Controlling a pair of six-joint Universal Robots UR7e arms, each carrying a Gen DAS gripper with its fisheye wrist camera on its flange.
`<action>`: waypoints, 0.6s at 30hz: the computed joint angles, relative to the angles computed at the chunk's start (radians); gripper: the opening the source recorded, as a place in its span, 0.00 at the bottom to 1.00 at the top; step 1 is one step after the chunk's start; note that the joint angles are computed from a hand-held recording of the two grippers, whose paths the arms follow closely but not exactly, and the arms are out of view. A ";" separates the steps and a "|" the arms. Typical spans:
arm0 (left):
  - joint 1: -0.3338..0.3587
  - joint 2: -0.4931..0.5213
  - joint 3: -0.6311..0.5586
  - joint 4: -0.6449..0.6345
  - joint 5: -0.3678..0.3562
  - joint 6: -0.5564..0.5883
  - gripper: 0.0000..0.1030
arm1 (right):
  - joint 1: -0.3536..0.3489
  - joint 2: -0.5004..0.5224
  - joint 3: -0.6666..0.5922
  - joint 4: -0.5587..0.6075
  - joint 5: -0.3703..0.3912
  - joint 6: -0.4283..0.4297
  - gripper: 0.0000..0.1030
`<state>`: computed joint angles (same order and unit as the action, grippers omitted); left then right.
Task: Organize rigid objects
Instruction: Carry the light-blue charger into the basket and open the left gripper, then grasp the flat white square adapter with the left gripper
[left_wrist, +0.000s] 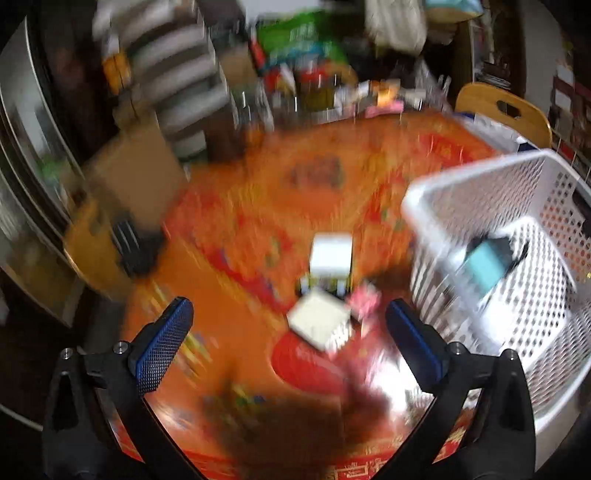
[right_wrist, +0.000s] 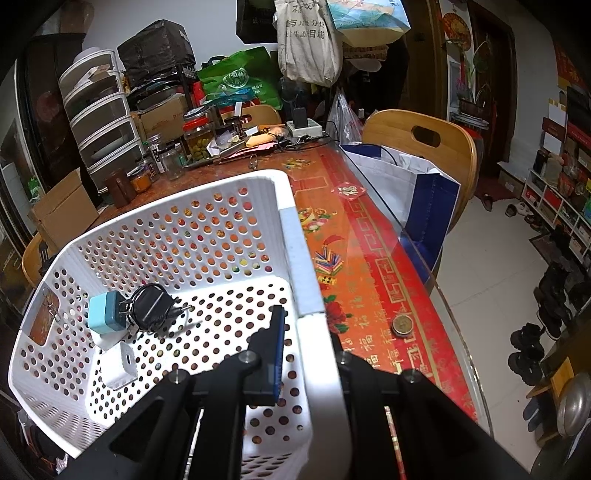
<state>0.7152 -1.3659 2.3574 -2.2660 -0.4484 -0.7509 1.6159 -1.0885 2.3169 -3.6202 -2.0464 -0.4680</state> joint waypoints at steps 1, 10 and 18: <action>0.030 0.010 0.015 -0.062 -0.022 0.039 1.00 | -0.001 -0.001 0.003 -0.002 0.000 0.000 0.09; 0.225 0.161 0.057 -0.602 -0.175 0.342 1.00 | -0.002 -0.002 0.006 0.000 -0.008 0.007 0.08; 0.291 0.226 0.021 -0.702 -0.213 0.429 1.00 | 0.006 0.007 0.000 -0.006 -0.038 0.003 0.08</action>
